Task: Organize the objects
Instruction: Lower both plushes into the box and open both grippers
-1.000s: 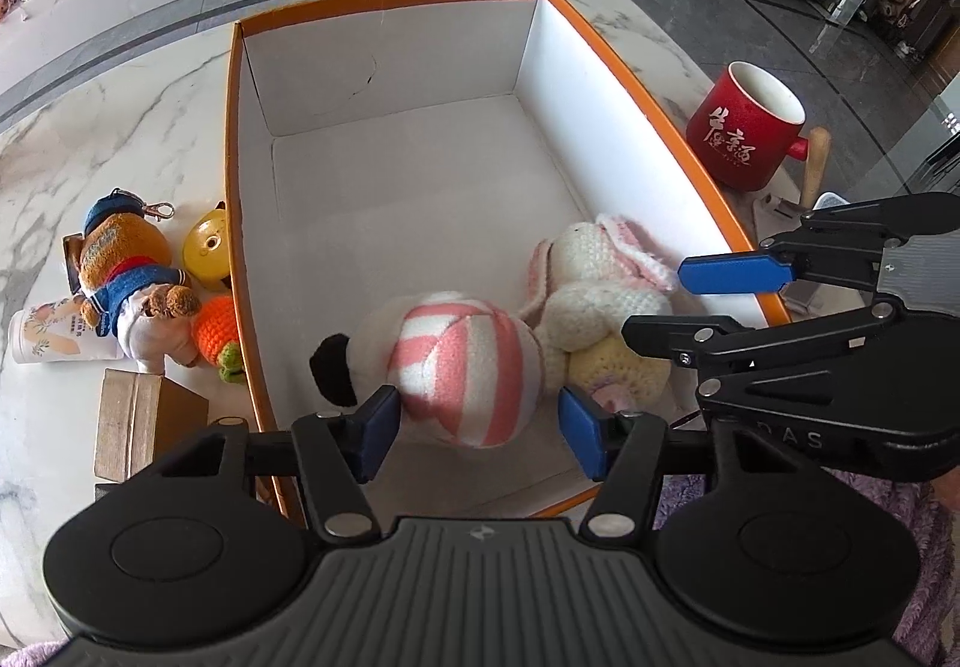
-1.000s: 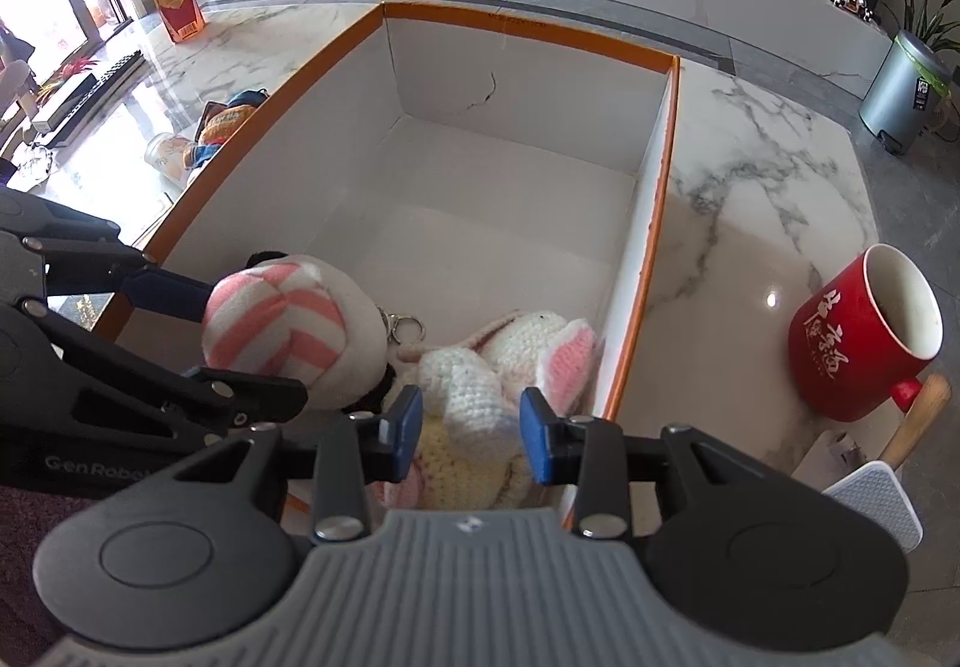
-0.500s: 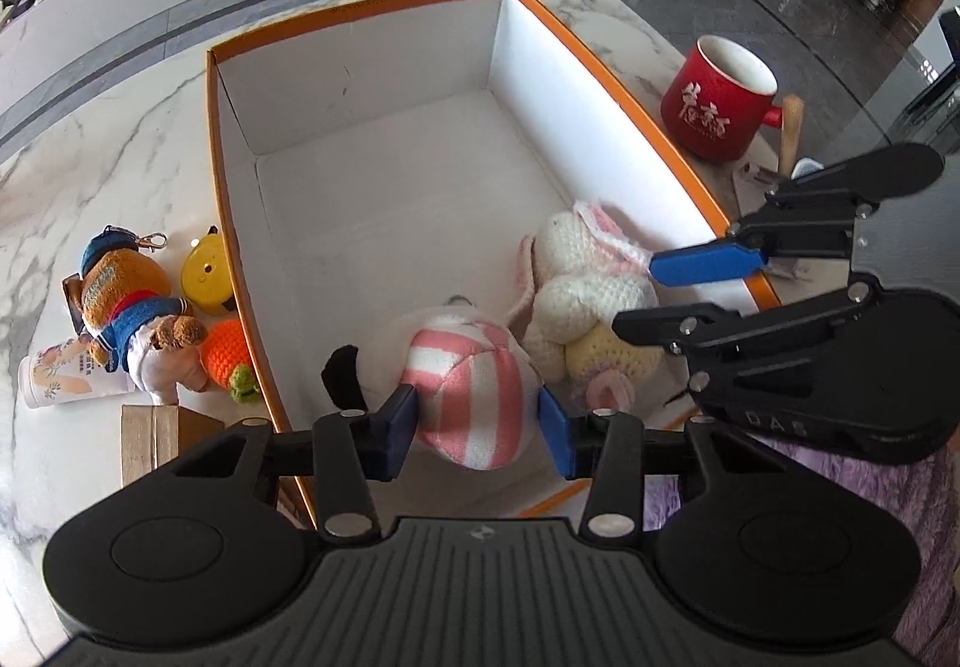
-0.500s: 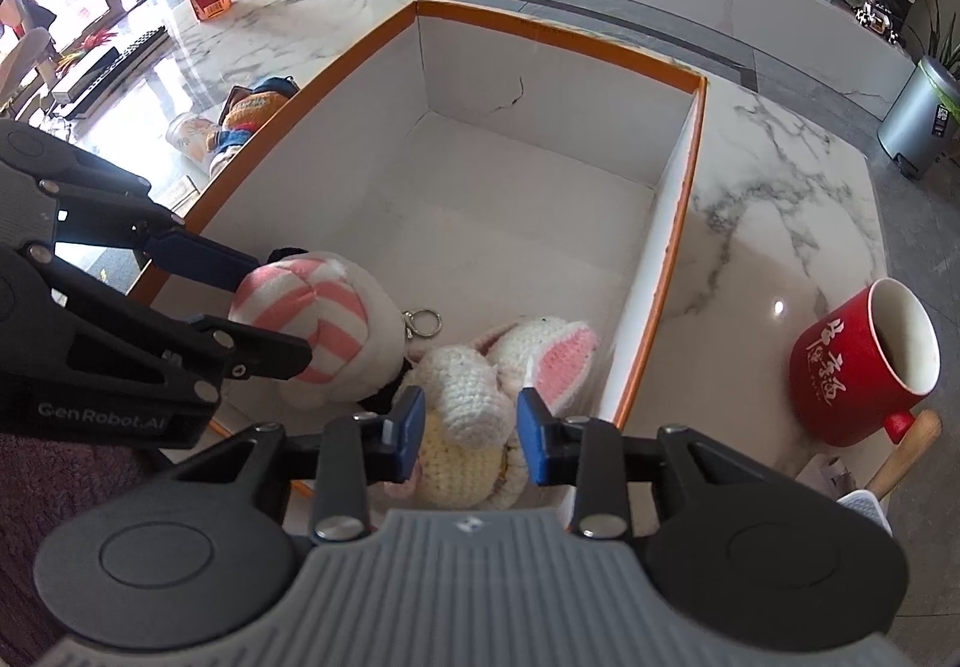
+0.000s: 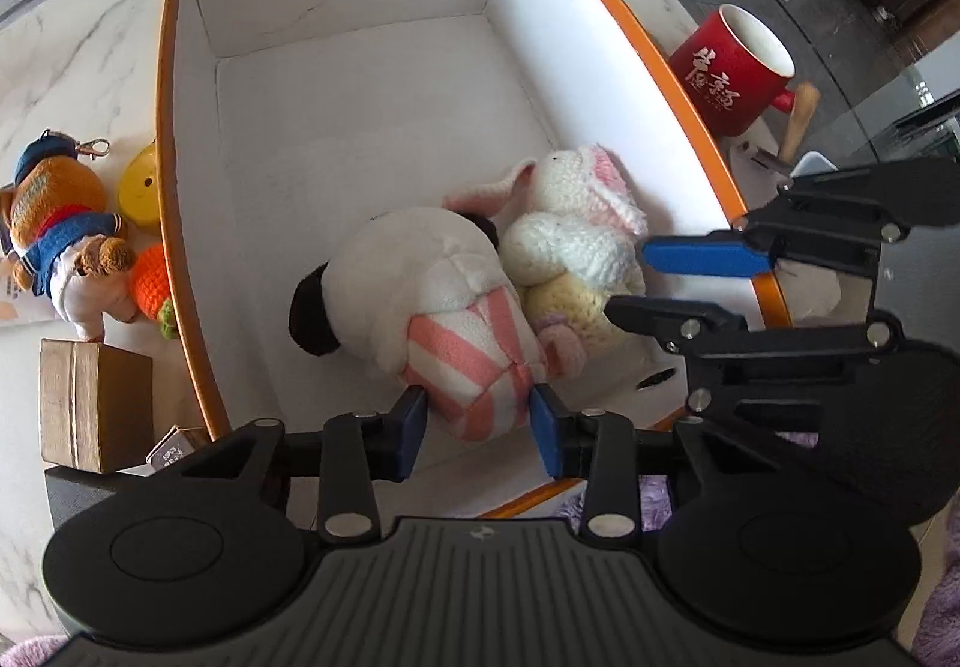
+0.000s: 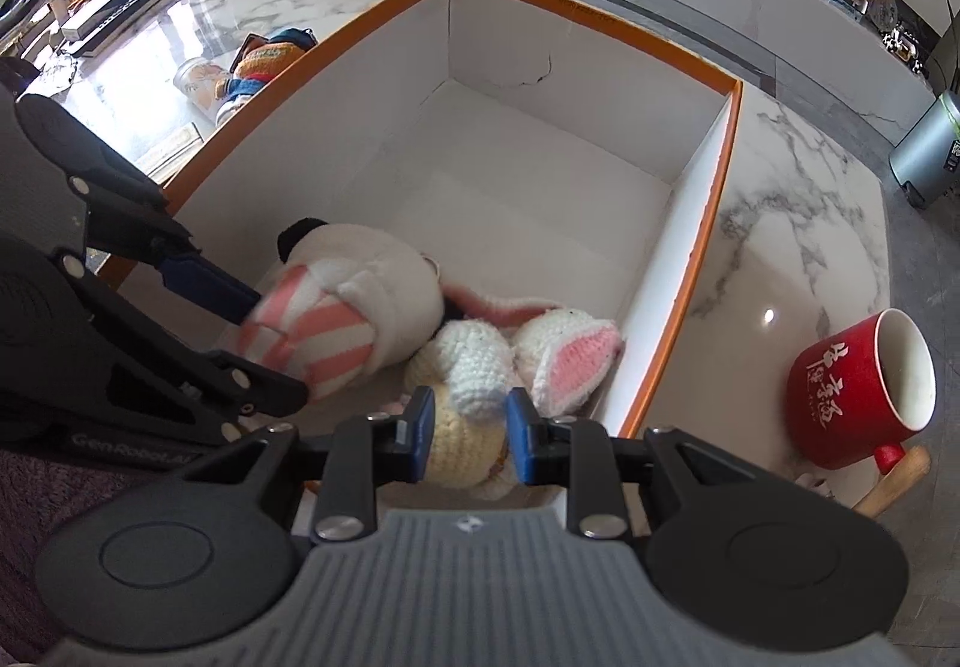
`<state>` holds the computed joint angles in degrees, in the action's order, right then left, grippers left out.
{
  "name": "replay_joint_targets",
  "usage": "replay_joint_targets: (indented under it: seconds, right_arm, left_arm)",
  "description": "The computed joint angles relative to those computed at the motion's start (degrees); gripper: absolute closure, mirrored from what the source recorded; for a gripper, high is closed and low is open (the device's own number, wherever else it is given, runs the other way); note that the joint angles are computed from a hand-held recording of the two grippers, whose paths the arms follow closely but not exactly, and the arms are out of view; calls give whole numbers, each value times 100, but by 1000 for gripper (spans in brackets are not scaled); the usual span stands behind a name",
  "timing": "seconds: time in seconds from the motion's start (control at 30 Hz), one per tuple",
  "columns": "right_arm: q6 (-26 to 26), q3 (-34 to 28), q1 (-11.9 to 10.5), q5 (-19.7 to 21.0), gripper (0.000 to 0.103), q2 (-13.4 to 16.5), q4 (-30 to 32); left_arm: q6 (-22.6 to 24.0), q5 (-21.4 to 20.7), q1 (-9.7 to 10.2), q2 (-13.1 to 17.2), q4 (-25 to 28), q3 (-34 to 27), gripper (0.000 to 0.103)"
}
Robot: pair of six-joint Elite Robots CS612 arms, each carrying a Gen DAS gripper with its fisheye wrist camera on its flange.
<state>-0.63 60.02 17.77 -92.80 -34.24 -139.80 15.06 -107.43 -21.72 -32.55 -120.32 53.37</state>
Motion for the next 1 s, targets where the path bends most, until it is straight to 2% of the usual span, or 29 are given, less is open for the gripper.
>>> replay_joint_targets:
  seconds: [0.03, 0.13, 0.2, 0.3, 0.37, 0.43, 0.47, 0.57, 0.7, 0.77, 0.8, 0.83, 0.9, 1.0]
  right_arm:
    - [-14, 5, -5, 5, 75, -2, 32]
    - [-55, 14, -20, -38, 75, -16, 52]
    - [-20, 78, -47, 60, 75, -64, -71]
    - [-22, 73, -84, 245, 74, -65, -191]
    - [-148, -37, -77, 242, 74, 8, -195]
    - [-301, -180, -65, 222, 70, 102, -112]
    - [-413, -247, -66, 263, 71, 149, -76]
    - [-713, -385, -62, 279, 69, 253, -65]
    - [-1012, -789, -85, 372, 60, 480, 496]
    - [-1292, -876, -77, 322, 61, 540, 595]
    - [-1375, -940, -70, 254, 68, 567, 685]
    - [-1401, -999, -77, 270, 70, 583, 795]
    - [-1499, -1073, -97, 339, 71, 589, 957]
    - [-1912, -1126, -123, 467, 73, 550, 1239]
  left_arm:
    - [23, 20, -8, -21, -160, 77, 58]
    - [73, -65, 7, -33, -162, 94, 56]
    - [41, -100, 35, -68, -311, 126, 46]
    - [-83, 11, 51, -91, -631, 144, 46]
    - [-109, 74, 47, -39, -544, 38, 46]
    - [-68, 109, 37, 22, -387, -54, 50]
    - [-55, 208, 22, 13, -440, -14, 54]
    - [3, 466, -21, -31, -721, 135, 55]
    - [9, 379, -21, -11, -640, 85, 55]
    - [73, 327, -21, -28, -610, 103, 55]
    - [116, 342, -31, -35, -605, 118, 55]
    - [148, 367, -41, -30, -567, 110, 55]
    - [152, 464, -69, -5, -479, 77, 55]
    - [219, 707, -120, -24, -647, 152, 54]
